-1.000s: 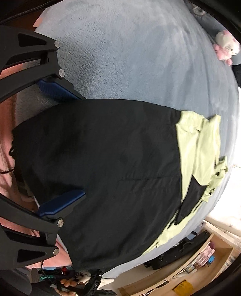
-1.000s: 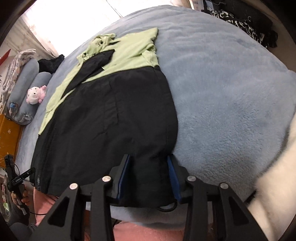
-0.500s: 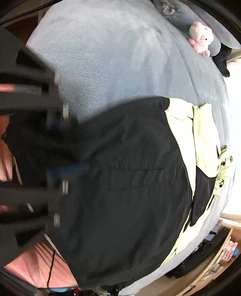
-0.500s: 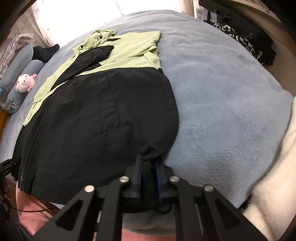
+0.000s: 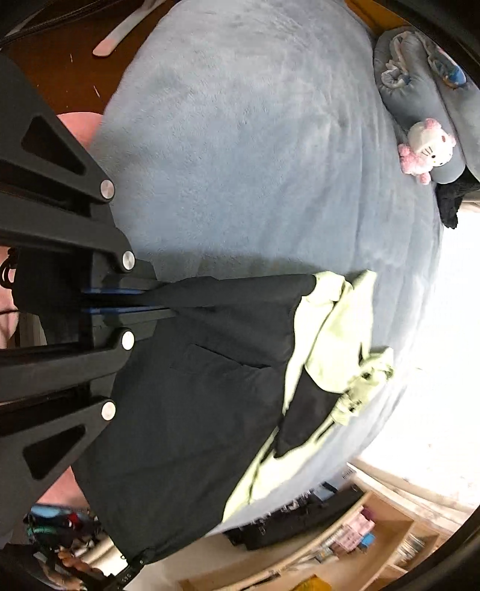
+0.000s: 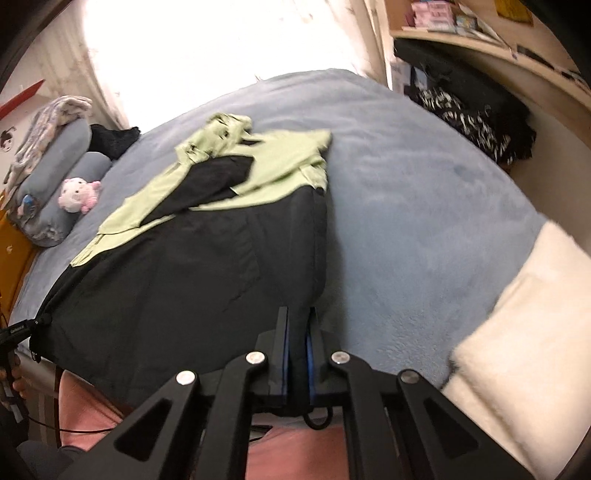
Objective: Fold large clothes
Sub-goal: 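Grasp the black hem with both grippers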
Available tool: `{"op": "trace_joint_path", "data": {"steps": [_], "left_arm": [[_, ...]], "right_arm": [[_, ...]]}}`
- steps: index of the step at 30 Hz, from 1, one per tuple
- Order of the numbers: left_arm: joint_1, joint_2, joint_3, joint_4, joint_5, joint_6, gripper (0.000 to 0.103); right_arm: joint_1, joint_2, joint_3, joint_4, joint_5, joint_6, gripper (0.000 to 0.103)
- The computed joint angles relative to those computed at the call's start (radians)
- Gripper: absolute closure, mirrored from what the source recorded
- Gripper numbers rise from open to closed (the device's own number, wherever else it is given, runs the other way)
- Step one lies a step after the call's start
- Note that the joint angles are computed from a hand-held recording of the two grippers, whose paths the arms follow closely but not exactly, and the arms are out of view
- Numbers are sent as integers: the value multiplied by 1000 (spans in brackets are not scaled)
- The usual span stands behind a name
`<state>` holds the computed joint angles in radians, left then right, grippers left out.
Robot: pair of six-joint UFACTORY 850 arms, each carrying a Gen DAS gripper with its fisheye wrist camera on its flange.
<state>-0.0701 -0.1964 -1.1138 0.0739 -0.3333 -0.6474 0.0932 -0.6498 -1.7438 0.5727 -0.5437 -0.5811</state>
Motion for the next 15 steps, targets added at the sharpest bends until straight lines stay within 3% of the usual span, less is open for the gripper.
{"op": "trace_joint_path", "data": {"steps": [2,9,15], "left_arm": [[3,41,28,-70,-1,59,101],[47,173,113,-577,20,464,101],[89,187,106,-845,28,647,101]], "right_arm": [[-2,20,9,18,-11,-16,97],[-25,105,71,122,-45,-96,97],[-61,64,-4,275,-111,-79,97]]}}
